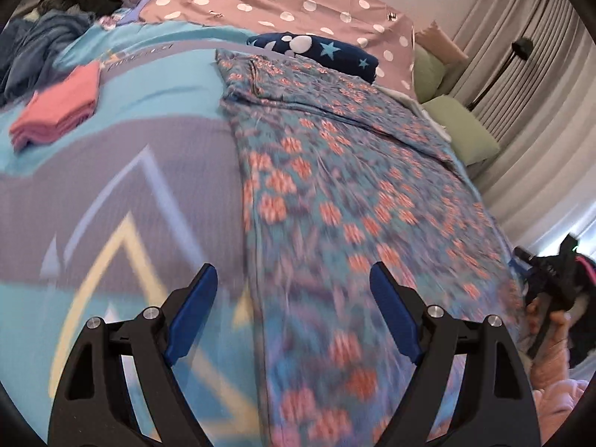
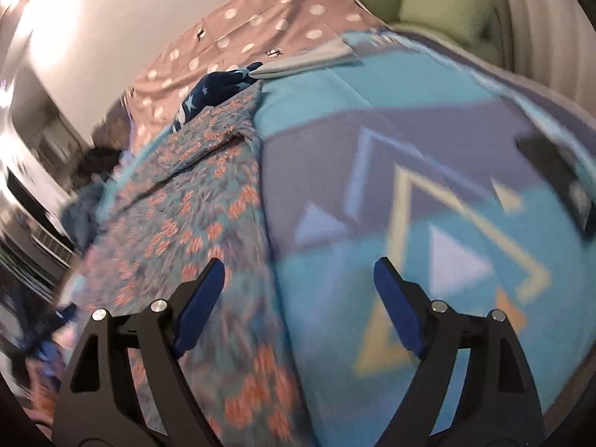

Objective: Fold small clothes

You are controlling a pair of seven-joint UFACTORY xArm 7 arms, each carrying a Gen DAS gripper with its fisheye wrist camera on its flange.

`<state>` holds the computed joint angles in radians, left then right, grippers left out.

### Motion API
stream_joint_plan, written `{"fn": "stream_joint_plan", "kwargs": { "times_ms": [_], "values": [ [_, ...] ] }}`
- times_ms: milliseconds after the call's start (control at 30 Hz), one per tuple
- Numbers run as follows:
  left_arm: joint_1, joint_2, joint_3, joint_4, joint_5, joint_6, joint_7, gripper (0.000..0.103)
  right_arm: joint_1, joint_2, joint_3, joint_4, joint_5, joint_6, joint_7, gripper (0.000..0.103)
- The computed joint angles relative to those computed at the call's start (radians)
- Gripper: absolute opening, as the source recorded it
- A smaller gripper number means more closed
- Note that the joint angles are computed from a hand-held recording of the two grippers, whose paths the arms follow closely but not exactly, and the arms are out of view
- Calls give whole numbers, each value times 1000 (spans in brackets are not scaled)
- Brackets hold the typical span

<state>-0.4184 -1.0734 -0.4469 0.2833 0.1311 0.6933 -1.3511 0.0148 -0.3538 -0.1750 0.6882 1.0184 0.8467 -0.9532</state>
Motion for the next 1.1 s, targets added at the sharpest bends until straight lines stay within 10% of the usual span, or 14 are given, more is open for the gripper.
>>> {"fn": "stream_joint_plan", "kwargs": {
  "times_ms": [300,467,700,767,800,833,1100],
  "values": [
    [-171,-68,-144,9,-59,87,-185,82,-63,-170,-77,-123,-105,225,-129,76],
    [-225,-29,-145,25,-62,92,-210,61,-48,-178,-94,-134,-112,289,-142,71],
    [-240,-62,-129,-40,-47,-10,-263,61,-51,-28,-99,-41,-25,428,-148,71],
    [-221,-79,-119,-84,-35,-96,-285,51,-71,-2,-67,-22,-1,414,-103,52],
    [-216,-80,-112,-92,-34,-104,-292,41,-82,4,-47,-15,-10,389,-66,23],
    [-216,-76,-102,-92,-37,-93,-297,14,-91,14,-38,-8,-20,380,-40,6],
    [-186,-170,-127,-9,21,41,-314,2,-153,35,-81,32,100,557,-27,5]
  ]
}}
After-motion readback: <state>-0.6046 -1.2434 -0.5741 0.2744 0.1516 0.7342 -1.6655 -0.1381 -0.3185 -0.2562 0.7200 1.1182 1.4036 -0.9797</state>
